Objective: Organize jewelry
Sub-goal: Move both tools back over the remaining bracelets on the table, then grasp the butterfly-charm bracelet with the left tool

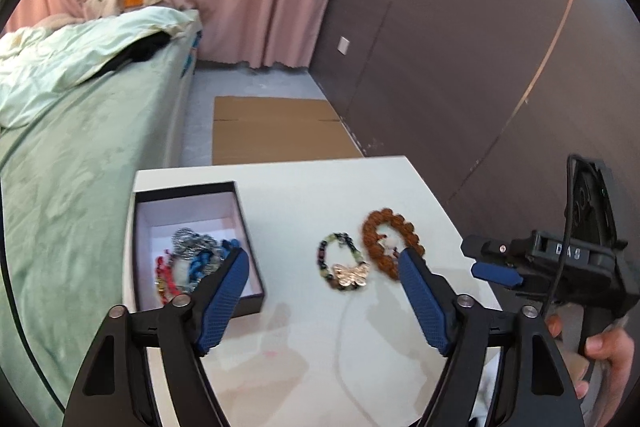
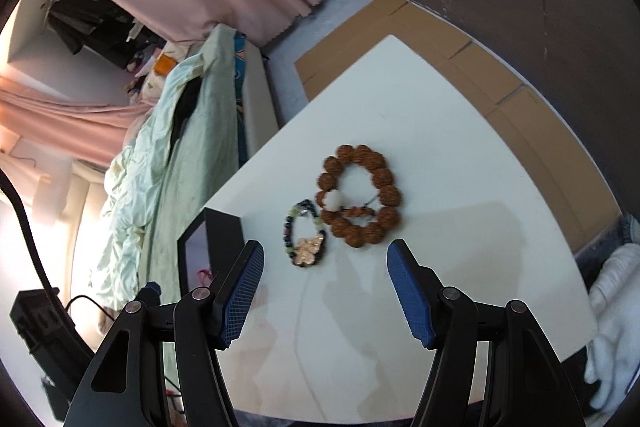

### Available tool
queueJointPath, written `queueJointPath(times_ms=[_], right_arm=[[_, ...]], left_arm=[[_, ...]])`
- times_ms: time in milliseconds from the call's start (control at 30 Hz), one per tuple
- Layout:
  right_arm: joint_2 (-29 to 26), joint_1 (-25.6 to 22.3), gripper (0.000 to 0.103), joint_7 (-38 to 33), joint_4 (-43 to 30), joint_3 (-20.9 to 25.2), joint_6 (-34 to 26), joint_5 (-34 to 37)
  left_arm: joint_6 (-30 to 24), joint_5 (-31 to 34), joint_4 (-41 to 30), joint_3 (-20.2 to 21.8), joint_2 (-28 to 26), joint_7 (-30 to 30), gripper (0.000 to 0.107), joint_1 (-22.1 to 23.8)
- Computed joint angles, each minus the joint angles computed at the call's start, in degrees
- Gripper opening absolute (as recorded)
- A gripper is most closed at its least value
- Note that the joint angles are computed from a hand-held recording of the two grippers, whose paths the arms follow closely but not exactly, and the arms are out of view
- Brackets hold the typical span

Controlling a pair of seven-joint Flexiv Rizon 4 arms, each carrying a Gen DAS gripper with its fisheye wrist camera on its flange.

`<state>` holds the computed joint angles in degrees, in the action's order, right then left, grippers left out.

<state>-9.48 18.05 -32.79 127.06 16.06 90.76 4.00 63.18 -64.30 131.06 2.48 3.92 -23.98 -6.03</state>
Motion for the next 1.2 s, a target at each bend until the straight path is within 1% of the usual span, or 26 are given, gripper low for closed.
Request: queueJointPath(times_ms=[33, 67, 200, 400, 633, 767, 967, 1033, 1133, 1167, 1200], right_arm=[[-0.3, -2.3, 0.065, -2.2, -0.8, 2.6, -0.7, 2.9], [-0.3, -3.3, 0.065, -3.6, -1.1, 3.7, -1.2, 4.7], [0.1, -5.0, 0.065, -8.1, -2.3, 5.3, -3.0, 10.1], [0.6, -4.3, 0.065, -11.8, -3.2, 3.7, -5.2, 13.8], [0.3, -5.2, 0.065, -18.9, -5.7, 3.9, -7.9, 20.4], [0.2, -4.4, 0.065, -19.7, -6.1, 2.8, -8.4, 21.2], [-0.1, -4.4, 0.065, -21.7, -7.1, 2.3, -9.5, 22.7], [-0.1, -4.0, 0.065, -21.2, -6.9, 1.9, -9.3, 22.5], [-0.3, -4.0, 0.065, -21.3, -7.2, 1.7, -9.4, 22.5], [-0.4, -4.0, 0.065, -21.3, -7.2, 1.6, -9.5, 22.4], [-0.5, -4.0, 0.065, -21.3, -7.3, 1.6, -9.5, 22.3]], left_arm=[[0.0, 0.4, 0.1, -0.2, -0.1, 0.1, 0.072, -0.1], [0.2, 0.8, 0.2, -0.4, -0.4, 0.1, 0.070, -0.4], [1.1, 2.4, 0.4, -1.3, -1.4, 0.1, 0.060, -1.2], [3.3, 4.7, 0.7, -2.6, -3.3, 1.3, 0.059, -2.5], [5.1, 8.5, 0.3, -3.9, -6.5, -0.5, 0.058, -2.7], [6.1, 11.9, 0.1, -4.5, -8.1, -2.3, 0.058, -2.3], [7.2, 14.0, -0.7, -5.5, -10.2, -3.9, 0.058, -1.6], [7.8, 15.0, -1.1, -5.9, -11.0, -4.7, 0.058, -1.4], [8.2, 16.3, -1.7, -6.4, -12.0, -5.6, 0.052, -1.1], [8.1, 17.0, -1.9, -6.5, -12.3, -6.0, 0.050, -0.9], [9.1, 16.3, -1.8, -7.0, -12.5, -5.4, 0.050, -0.9]])
